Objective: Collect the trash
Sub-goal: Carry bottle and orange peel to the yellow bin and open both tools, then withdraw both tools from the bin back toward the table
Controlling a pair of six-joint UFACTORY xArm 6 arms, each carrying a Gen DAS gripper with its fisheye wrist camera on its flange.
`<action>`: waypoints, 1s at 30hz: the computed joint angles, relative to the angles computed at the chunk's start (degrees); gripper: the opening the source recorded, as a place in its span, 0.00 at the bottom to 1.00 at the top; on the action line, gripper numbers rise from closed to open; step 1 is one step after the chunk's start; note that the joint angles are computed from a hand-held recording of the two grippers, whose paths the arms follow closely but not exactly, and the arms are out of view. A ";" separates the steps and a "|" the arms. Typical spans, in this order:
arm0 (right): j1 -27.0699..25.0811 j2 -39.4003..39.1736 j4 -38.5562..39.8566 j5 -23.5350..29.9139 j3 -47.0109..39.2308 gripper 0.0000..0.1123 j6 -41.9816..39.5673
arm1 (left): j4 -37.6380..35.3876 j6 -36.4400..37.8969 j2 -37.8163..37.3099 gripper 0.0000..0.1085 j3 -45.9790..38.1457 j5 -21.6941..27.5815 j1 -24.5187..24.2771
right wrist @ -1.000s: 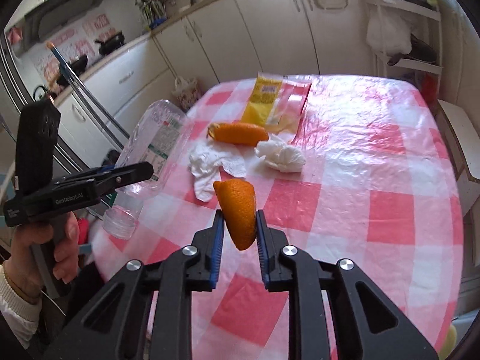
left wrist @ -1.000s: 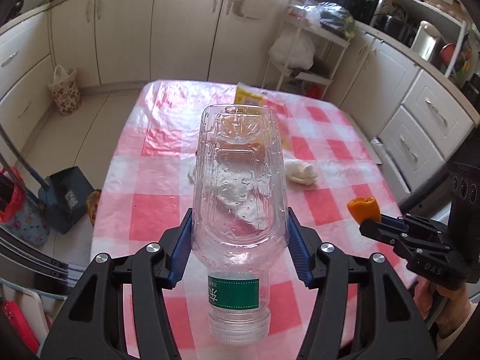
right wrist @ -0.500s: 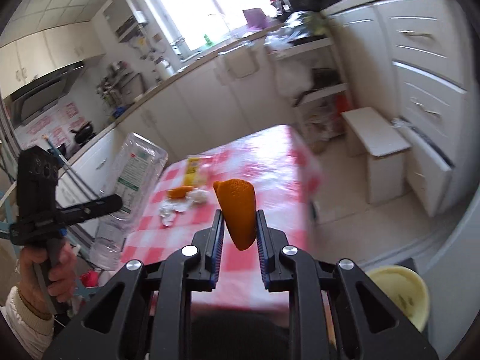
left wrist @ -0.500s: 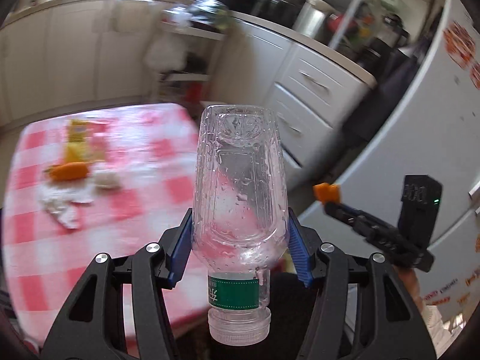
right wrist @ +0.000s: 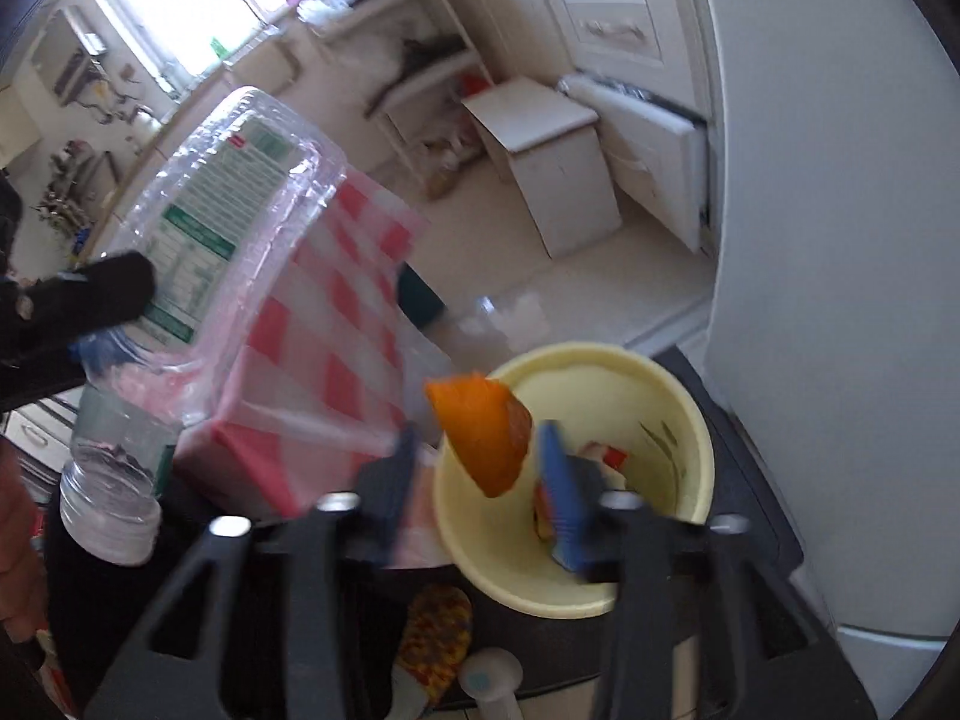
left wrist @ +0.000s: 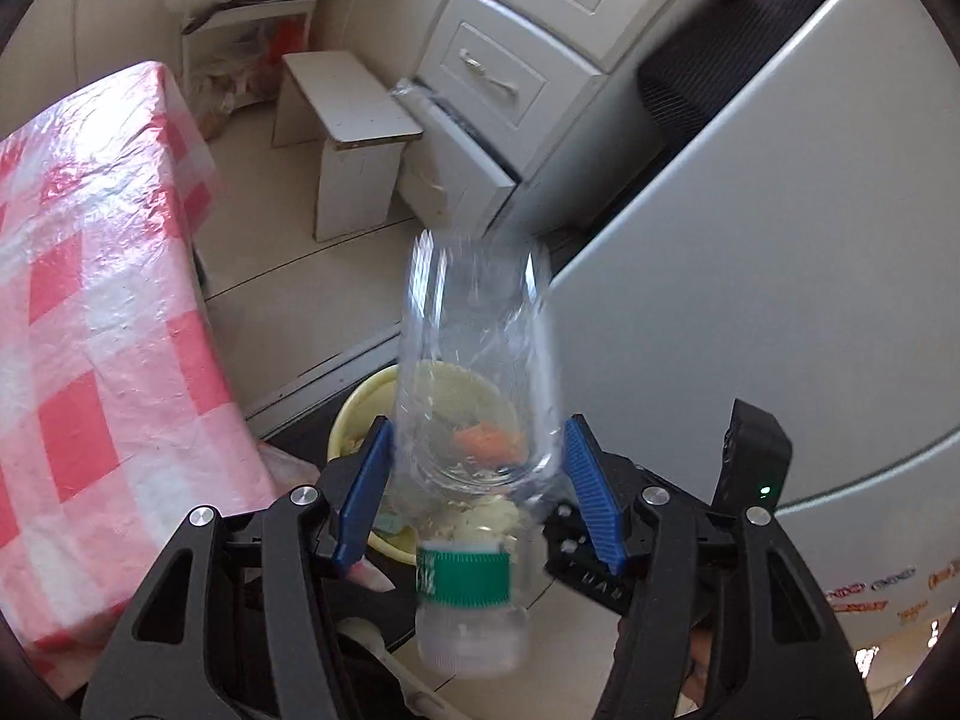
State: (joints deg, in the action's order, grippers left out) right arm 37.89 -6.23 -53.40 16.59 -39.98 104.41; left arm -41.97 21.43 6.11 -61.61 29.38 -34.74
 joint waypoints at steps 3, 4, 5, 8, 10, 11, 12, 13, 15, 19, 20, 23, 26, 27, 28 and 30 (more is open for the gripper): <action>-0.88 -1.46 -4.82 -0.84 1.54 0.56 8.76 | -1.34 1.39 -2.09 0.62 1.61 -1.90 0.27; -0.55 -2.21 -6.05 -0.06 1.63 0.56 10.78 | -1.76 2.24 -3.53 0.63 2.89 -3.37 0.43; 0.08 -3.21 -7.55 0.93 1.87 0.56 13.15 | -2.44 3.36 -4.86 0.64 3.56 -3.61 1.29; 1.97 -4.53 -12.66 3.20 1.09 0.57 20.33 | -5.31 6.37 -11.03 0.70 9.43 -8.39 2.14; 4.09 -4.72 -14.53 5.36 -0.86 0.60 22.81 | -5.81 7.28 -16.61 0.73 14.60 -12.63 2.86; 5.18 -4.14 -15.53 5.99 -2.68 0.60 23.55 | -5.19 6.84 -18.56 0.76 16.48 -14.37 3.07; 6.21 -3.11 -16.79 6.28 -4.97 0.60 23.93 | -3.57 5.67 -21.94 0.78 19.55 -16.72 3.71; 6.85 -1.81 -17.93 6.26 -7.21 0.60 23.92 | -2.63 5.26 -24.21 0.79 21.39 -17.94 4.63; 8.66 1.74 -19.42 6.44 -13.21 0.64 22.39 | -0.07 3.66 -28.41 0.80 24.53 -19.65 7.14; 13.13 10.97 -22.42 6.60 -27.52 0.71 18.93 | 4.73 -0.89 -37.58 0.83 30.69 -22.13 14.13; 14.10 13.25 -22.56 6.78 -30.65 0.73 18.10 | 5.06 -1.25 -39.88 0.84 31.95 -22.07 16.19; 16.31 21.14 -20.64 5.93 -40.45 0.75 13.75 | 6.67 -1.95 -45.87 0.85 35.25 -21.69 22.42; 18.56 28.59 -17.92 5.85 -48.65 0.78 7.89 | 5.95 -0.18 -49.96 0.87 37.53 -20.94 27.45; 19.19 30.86 -15.13 6.05 -51.12 0.78 4.12 | 6.33 -0.36 -51.16 0.87 38.18 -20.51 28.53; 19.87 33.52 -11.63 6.36 -53.72 0.78 -0.73 | 5.10 1.05 -52.15 0.87 38.76 -20.02 30.02; 21.09 37.46 -6.71 7.07 -57.50 0.78 -8.79 | 2.55 3.75 -53.63 0.88 39.55 -18.28 32.19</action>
State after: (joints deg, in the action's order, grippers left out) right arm 58.99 31.23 -60.11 23.66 -97.47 95.62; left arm -39.42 25.18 -47.51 -22.06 11.09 -2.56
